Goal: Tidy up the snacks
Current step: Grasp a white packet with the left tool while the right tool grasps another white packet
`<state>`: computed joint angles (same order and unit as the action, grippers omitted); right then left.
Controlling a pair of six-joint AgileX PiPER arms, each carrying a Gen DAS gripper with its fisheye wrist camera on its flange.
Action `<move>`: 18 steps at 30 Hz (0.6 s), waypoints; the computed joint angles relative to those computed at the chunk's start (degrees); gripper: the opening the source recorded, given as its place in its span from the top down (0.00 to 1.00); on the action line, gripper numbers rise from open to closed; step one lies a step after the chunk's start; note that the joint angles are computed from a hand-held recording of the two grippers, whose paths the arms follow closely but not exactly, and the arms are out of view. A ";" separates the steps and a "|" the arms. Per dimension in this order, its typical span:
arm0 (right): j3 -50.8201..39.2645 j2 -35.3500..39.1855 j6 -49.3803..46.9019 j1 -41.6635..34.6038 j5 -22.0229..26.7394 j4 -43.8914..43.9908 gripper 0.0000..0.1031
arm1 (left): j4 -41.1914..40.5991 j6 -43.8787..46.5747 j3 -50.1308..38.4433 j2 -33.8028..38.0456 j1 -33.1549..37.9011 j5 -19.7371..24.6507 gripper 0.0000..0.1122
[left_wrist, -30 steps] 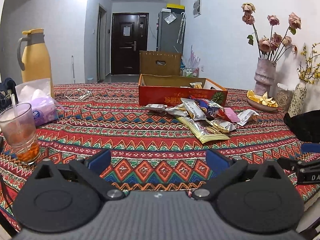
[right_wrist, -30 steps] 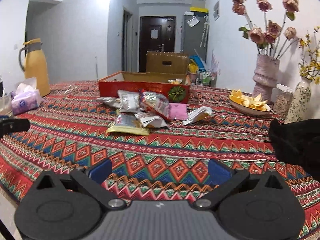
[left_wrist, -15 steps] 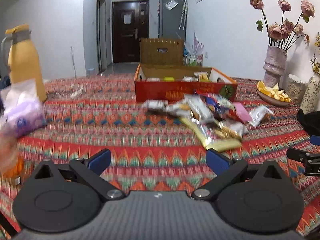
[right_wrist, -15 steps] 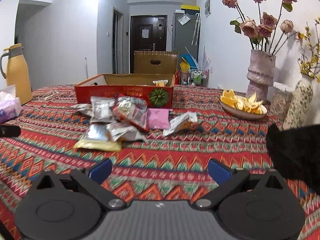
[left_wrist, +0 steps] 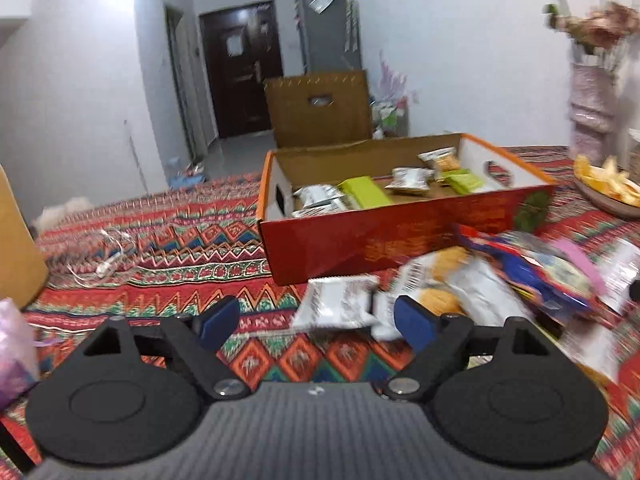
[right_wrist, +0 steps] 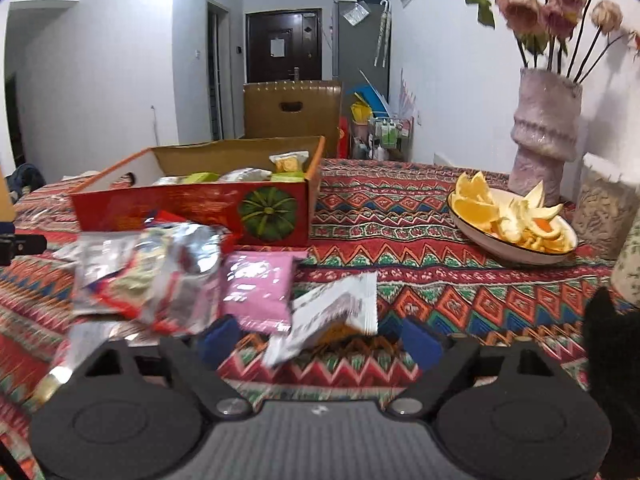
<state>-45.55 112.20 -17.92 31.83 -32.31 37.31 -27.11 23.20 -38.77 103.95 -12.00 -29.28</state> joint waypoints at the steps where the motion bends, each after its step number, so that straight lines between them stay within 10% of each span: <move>1: -1.78 1.44 0.45 -1.03 0.94 -0.60 0.32 | 2.22 -1.94 -2.51 2.07 1.30 1.33 0.23; 5: -4.32 4.26 9.72 -4.66 1.65 -8.01 0.49 | 16.62 -15.25 -11.81 9.14 5.75 7.86 0.23; 11: -2.78 4.74 19.13 -6.50 0.41 -16.73 0.70 | 30.11 -25.98 -16.55 14.02 7.78 11.11 0.55; 18: 0.31 3.89 20.49 -5.76 -5.29 -15.16 0.83 | 24.07 -19.36 -15.68 14.16 6.83 9.40 0.63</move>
